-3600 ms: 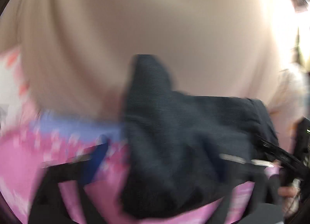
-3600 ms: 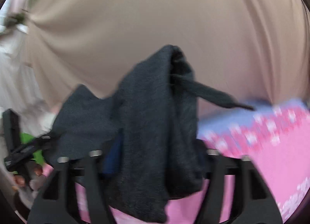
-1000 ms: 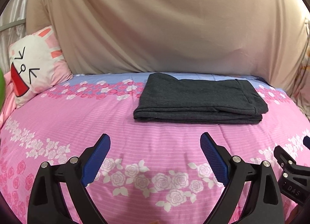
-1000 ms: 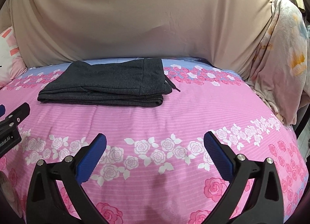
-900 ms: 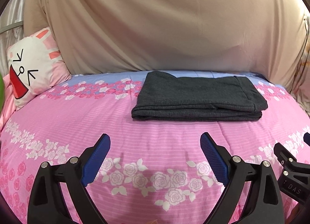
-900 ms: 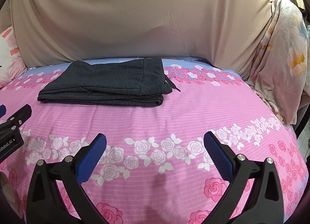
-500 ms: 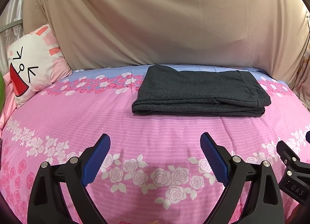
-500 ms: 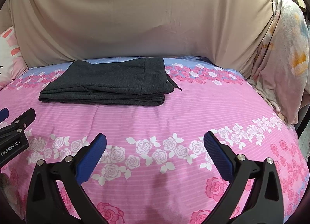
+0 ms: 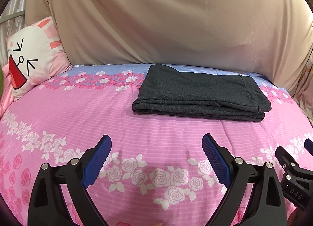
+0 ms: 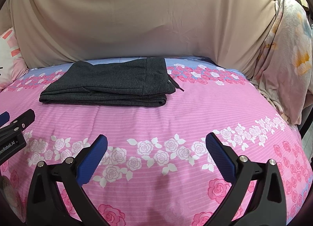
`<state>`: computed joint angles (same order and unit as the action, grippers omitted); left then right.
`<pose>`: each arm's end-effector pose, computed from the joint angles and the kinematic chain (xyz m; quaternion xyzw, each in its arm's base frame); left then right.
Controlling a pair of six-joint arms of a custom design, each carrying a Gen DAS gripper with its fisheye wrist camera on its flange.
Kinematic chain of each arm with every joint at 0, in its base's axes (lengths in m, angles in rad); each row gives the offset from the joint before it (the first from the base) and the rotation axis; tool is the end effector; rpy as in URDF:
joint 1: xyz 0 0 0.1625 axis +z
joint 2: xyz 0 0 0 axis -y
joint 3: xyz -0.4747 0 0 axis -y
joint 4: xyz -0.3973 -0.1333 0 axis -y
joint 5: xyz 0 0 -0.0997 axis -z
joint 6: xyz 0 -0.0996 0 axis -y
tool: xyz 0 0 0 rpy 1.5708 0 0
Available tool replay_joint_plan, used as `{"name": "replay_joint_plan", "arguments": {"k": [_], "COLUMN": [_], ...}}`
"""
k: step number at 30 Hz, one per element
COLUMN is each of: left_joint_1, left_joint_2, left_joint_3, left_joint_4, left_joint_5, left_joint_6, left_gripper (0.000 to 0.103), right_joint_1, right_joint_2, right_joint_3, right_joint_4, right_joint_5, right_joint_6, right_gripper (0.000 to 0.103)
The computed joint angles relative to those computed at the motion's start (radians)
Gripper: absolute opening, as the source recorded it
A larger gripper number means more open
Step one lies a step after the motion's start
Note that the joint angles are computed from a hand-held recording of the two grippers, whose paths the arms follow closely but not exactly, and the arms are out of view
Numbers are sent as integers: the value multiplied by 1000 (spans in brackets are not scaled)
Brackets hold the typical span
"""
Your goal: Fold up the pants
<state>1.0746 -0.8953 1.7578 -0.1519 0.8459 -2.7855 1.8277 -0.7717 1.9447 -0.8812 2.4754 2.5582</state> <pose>-0.0850 -0.5757 0.1070 0.2167 0.8350 -0.4115 0.2942 0.1864 -0.4932 0.0141 0.0562 -0.7653 0.4727 0.4333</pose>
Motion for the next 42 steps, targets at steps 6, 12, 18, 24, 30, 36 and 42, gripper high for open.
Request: {"name": "replay_joint_plan", "arguments": {"k": [6,12,18,24,30,36,42], "left_joint_1": [1,-8,-10,-14,-15,-19,-19], "left_joint_2": [3,10,16,22,26,27,1], "left_joint_3": [-5,-9,-19,-24,-30,-29,16], "left_joint_4": [11,13,38,44,58,53,-30], "left_joint_5": [0,-21,-22,-38,-38,-47,-43], "left_joint_6": [-7,12,13,26,26,37,67], "left_gripper": [92,92,92,92,92,92,92], "right_joint_1": [0,0,0,0,0,0,-1], "right_joint_2": [0,0,-1,-1,-1,-1,-2], "right_joint_3": [0,0,1,1,1,0,1], "right_joint_4": [1,0,0,1,2,3,3], "right_joint_5": [1,0,0,0,0,0,-1], "right_joint_6": [1,1,1,1,2,3,2], "right_gripper": [98,98,98,98,98,98,98]}}
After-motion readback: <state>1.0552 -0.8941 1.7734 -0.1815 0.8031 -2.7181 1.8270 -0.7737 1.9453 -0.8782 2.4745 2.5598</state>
